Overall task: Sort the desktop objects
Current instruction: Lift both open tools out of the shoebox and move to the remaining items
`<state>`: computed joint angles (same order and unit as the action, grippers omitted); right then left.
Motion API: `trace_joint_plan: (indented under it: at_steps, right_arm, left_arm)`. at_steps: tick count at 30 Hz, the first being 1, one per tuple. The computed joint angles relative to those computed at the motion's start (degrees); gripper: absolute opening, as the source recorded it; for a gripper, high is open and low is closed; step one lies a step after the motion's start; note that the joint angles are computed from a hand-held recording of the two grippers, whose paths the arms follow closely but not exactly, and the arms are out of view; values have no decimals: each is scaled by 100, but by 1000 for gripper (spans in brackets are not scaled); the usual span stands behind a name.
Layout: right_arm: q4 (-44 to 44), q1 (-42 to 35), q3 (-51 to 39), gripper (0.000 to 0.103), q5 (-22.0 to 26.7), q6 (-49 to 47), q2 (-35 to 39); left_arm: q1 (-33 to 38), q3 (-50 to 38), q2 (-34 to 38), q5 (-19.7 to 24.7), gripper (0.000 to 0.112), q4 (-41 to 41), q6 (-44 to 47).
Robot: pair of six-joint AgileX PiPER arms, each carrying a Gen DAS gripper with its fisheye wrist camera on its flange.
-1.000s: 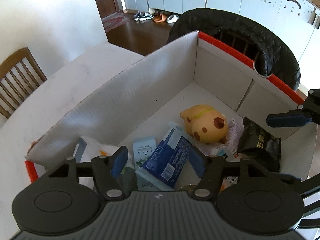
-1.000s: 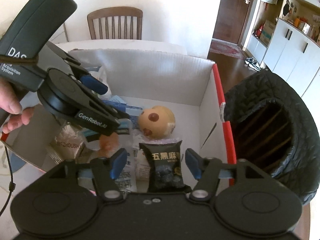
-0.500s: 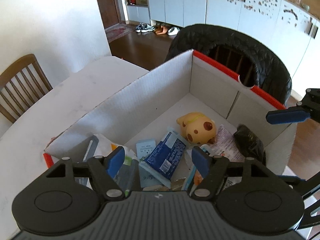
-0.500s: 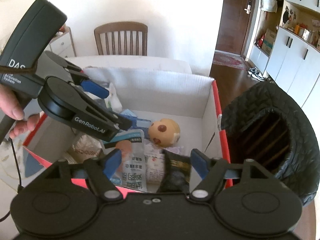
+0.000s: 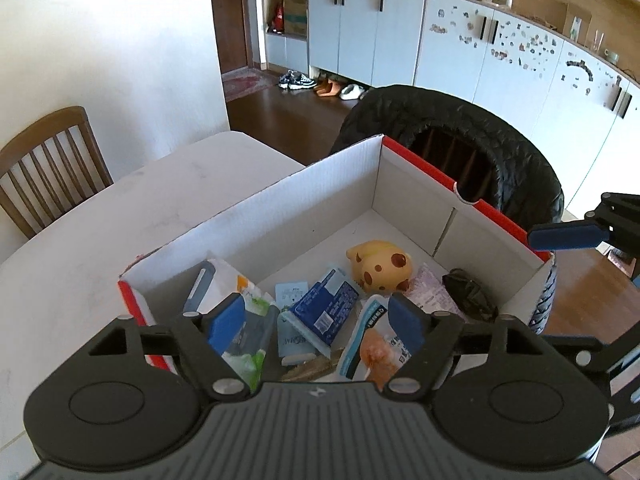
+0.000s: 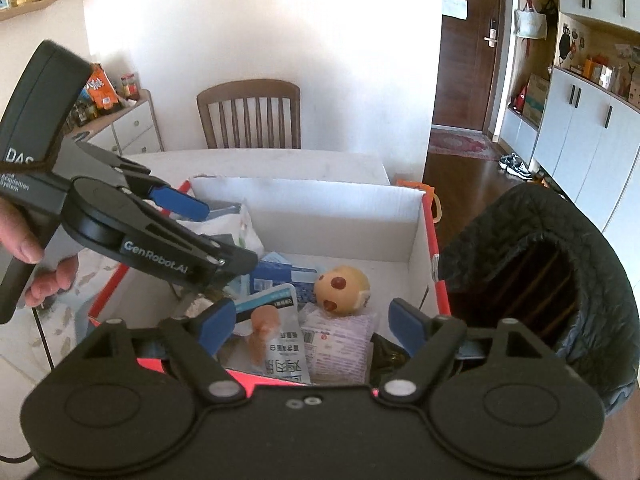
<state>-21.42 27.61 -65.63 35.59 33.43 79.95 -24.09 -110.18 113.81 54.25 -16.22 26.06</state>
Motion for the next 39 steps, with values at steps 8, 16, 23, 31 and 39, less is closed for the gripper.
trace_joint_plan:
  at_steps: [8, 16, 23, 31, 39]
  right_arm:
    - [-369, 298, 29, 85, 118, 612, -153]
    - [-1209, 1002, -30, 86, 548, 1908, -140]
    - [-1892, 1752, -267, 86, 1099, 3105, 87]
    - [-2473, 2615, -688, 87, 1855, 4373, 544]
    - [-2641, 3300, -1670, 87, 2565, 4873, 1402]
  left_arm:
    - [222, 946, -693, -478, 85, -445, 308]
    - [634, 2062, -1572, -868, 98, -1134, 1085]
    - [1251, 2859, -2229, -765, 98, -1897, 2138]
    - [2284, 3383, -2663, -286, 102, -2745, 3349]
    - [3430, 3488, -2703, 381, 102, -3111, 4104]
